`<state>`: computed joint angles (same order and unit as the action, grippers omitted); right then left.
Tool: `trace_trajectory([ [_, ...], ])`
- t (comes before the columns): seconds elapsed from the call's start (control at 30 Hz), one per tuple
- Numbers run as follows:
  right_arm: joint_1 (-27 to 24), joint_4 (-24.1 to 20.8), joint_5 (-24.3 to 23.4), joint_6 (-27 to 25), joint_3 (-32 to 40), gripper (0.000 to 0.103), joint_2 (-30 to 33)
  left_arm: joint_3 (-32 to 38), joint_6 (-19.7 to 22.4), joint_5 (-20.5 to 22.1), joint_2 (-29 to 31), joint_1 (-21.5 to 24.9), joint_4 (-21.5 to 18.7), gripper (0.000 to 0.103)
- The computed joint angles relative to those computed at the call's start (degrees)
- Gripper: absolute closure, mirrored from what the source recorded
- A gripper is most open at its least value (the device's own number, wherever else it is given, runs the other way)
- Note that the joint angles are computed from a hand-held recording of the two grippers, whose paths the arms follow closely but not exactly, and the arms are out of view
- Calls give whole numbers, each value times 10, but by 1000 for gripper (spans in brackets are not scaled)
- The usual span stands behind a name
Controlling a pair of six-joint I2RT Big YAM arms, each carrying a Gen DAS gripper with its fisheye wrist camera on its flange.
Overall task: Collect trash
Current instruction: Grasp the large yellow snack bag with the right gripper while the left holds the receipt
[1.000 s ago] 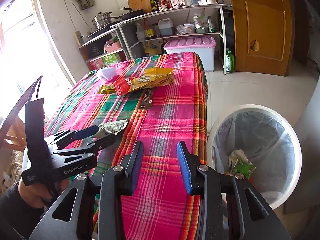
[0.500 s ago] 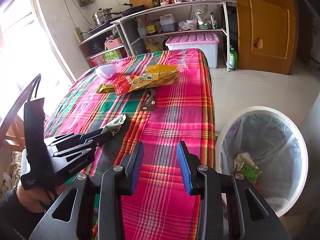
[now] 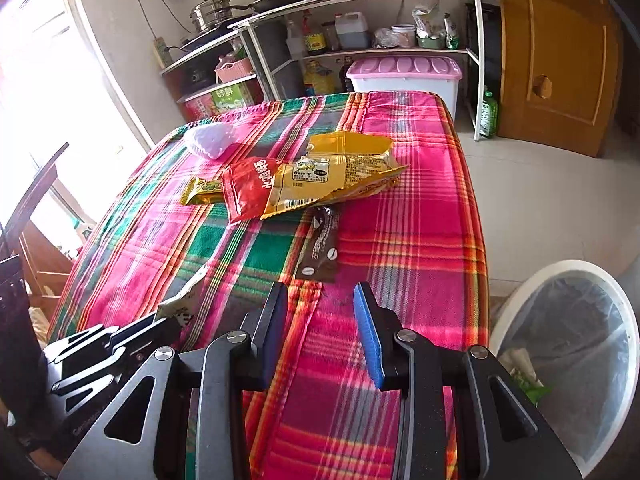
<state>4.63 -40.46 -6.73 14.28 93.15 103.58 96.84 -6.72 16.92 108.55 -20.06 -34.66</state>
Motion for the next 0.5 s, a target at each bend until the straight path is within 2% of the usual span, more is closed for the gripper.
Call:
trace_trajectory([
  [0.2,2,-16,5,-7,54,67,44,-2,-11,10,-1,4,10,90],
  [0.4,3,-36,14,-9,85,68,72,-5,-19,18,-1,10,16,90],
  [0.5,1,-31,9,-6,86,68,73,-8,-20,20,-2,10,19,90],
])
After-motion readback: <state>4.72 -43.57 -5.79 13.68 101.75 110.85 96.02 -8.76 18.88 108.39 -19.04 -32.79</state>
